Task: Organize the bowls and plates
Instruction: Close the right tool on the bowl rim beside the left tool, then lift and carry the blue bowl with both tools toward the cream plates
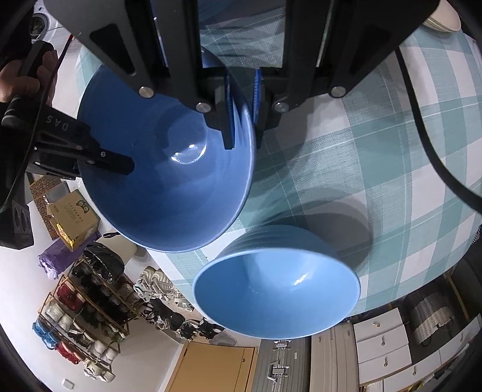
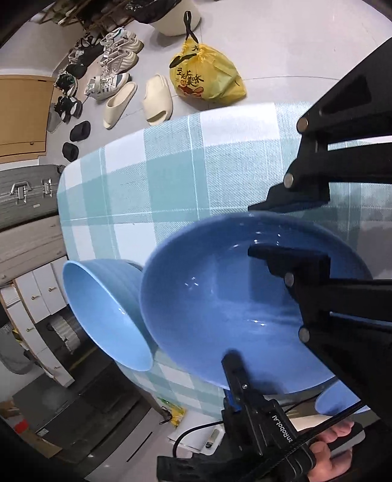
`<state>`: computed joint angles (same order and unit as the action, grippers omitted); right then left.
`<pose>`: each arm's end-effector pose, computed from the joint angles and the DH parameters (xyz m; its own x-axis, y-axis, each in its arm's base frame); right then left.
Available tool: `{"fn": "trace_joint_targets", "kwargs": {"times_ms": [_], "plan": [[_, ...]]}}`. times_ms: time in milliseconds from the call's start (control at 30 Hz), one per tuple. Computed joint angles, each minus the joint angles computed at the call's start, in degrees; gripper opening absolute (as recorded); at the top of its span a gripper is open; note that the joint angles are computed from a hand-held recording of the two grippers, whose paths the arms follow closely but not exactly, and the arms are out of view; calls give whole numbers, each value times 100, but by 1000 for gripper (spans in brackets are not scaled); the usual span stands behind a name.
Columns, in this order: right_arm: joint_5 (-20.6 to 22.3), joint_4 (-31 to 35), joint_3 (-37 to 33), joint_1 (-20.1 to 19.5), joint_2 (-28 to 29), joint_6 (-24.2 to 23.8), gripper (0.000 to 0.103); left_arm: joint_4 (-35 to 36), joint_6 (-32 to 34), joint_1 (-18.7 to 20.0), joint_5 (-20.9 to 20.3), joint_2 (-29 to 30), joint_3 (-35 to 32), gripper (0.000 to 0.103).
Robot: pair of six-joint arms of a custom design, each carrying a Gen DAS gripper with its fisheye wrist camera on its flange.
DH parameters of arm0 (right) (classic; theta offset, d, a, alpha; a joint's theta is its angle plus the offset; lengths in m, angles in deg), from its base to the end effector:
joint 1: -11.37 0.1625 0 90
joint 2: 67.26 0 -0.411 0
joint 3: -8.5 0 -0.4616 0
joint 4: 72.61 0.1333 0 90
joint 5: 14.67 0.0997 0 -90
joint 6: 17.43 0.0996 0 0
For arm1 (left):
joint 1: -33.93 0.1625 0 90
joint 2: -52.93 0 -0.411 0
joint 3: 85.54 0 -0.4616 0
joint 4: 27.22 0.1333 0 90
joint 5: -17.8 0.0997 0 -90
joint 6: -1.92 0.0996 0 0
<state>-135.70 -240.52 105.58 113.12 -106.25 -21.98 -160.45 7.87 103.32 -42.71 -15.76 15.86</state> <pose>0.2200 -0.6551 -0.0172 -0.8566 -0.0764 0.5103 -0.2604 0.9179 -0.2995 -0.0587 -0.6741 0.2289 -0.8059 0.3165 -0.5003 0.4320 0.8923 -0.1314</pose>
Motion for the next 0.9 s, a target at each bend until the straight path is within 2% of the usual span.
{"fn": "trace_joint_targets", "kwargs": {"times_ms": [67, 133, 400, 900], "plan": [[-96, 74, -31, -2, 33, 65, 10, -26, 11, -8, 30, -4, 11, 8], [-16, 38, -17, -28, 20, 83, 9, -22, 28, -15, 24, -14, 25, 8], [-150, 38, -48, 25, 38, 171, 8, -152, 29, -31, 112, -32, 107, 8], [-201, 96, -42, 33, -6, 297, 7, -138, -14, -2, -61, -69, 96, 8]]}}
